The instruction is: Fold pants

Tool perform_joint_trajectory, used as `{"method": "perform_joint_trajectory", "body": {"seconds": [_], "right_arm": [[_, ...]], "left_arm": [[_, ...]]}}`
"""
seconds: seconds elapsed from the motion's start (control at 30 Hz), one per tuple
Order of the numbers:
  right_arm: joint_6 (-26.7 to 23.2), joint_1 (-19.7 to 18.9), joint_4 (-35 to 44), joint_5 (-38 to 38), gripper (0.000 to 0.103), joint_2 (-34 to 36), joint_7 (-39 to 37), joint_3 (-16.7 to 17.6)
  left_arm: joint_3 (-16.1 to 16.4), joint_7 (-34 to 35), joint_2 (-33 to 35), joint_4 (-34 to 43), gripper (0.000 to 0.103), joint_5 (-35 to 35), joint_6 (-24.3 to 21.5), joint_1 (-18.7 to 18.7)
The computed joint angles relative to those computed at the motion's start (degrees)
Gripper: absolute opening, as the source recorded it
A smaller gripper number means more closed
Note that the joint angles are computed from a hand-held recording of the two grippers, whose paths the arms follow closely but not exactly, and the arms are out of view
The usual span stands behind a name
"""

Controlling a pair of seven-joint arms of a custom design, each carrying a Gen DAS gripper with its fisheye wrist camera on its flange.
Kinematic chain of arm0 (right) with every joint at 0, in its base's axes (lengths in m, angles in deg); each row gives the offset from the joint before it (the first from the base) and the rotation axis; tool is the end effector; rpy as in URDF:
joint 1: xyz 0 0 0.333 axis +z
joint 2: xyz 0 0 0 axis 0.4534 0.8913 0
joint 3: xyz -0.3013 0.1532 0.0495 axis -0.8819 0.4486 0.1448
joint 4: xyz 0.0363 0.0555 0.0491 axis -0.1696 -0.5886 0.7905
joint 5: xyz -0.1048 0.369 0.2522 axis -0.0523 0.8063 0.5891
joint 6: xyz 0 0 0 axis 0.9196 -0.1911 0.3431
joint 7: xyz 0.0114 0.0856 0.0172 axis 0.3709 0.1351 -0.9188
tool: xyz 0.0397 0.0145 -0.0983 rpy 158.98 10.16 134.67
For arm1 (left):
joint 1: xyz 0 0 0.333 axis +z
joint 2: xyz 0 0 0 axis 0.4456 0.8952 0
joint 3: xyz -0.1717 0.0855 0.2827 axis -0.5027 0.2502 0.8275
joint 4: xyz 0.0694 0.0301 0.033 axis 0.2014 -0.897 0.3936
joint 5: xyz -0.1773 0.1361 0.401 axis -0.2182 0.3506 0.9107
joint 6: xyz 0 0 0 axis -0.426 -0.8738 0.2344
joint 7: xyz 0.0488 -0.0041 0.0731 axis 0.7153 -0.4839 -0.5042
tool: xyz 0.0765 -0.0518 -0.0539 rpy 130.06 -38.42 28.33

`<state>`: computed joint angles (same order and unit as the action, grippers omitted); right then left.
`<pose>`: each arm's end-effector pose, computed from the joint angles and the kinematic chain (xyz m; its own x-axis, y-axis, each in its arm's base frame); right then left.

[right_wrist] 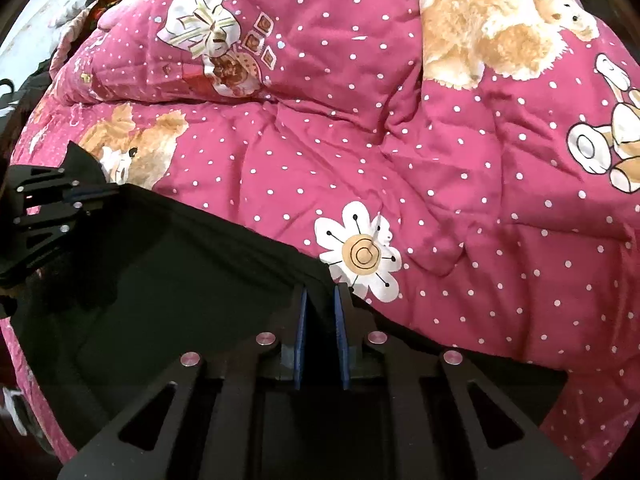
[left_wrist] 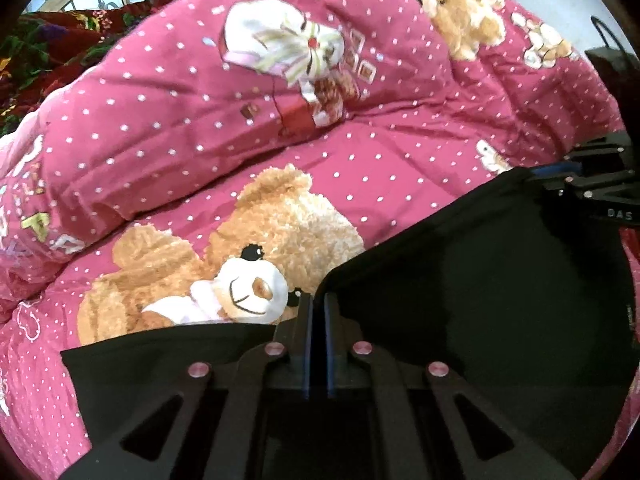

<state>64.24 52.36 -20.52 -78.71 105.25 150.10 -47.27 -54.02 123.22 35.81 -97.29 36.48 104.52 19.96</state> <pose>0.6859 0.3970 0.5164 0.4617 -0.8863 -0.0351 -0.8234 -0.4136 -0.3885 0.6328 -0.1807 0.4833 -0.3405 -0.9402 -0.0130 -0.8439 0.3116 -0.4368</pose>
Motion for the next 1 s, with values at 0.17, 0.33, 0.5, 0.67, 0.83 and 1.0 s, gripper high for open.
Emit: {"method": "perform_joint_trajectory", "body": {"seconds": [0.17, 0.33, 0.5, 0.67, 0.83, 1.0], "right_arm": [[3.3, 0.2, -6.7, -0.5, 0.009, -5.8, 0.8, 0.3], [8.2, 0.1, -14.4, -0.7, 0.008, -11.1, 3.0, 0.7], [10.5, 0.3, -23.8, -0.1, 0.007, -20.1, 7.9, 1.8], [10.1, 1.1, -33.6, 0.7, 0.007, -29.3, 15.2, 3.7], [8.2, 2.3, -44.1, 3.9, 0.007, -38.2, 22.8, 5.5], [6.2, 4.3, -51.3, 7.6, 0.008, -41.7, 28.2, 6.6]], "left_arm": [[0.0, 0.2, -3.8, -2.2, 0.006, -3.3, 0.4, -0.2], [1.7, 2.6, -10.3, -7.0, 0.006, -10.2, 0.2, 0.1], [2.8, 2.2, -20.6, -13.6, 0.006, -14.6, -2.6, -1.5], [3.7, 0.7, -31.3, -20.9, 0.006, -16.8, -8.7, -3.7], [3.6, -1.3, -39.7, -27.8, 0.006, -17.2, -15.4, -6.0], [2.9, -2.7, -44.1, -33.3, 0.007, -16.6, -20.8, -8.0]]}}
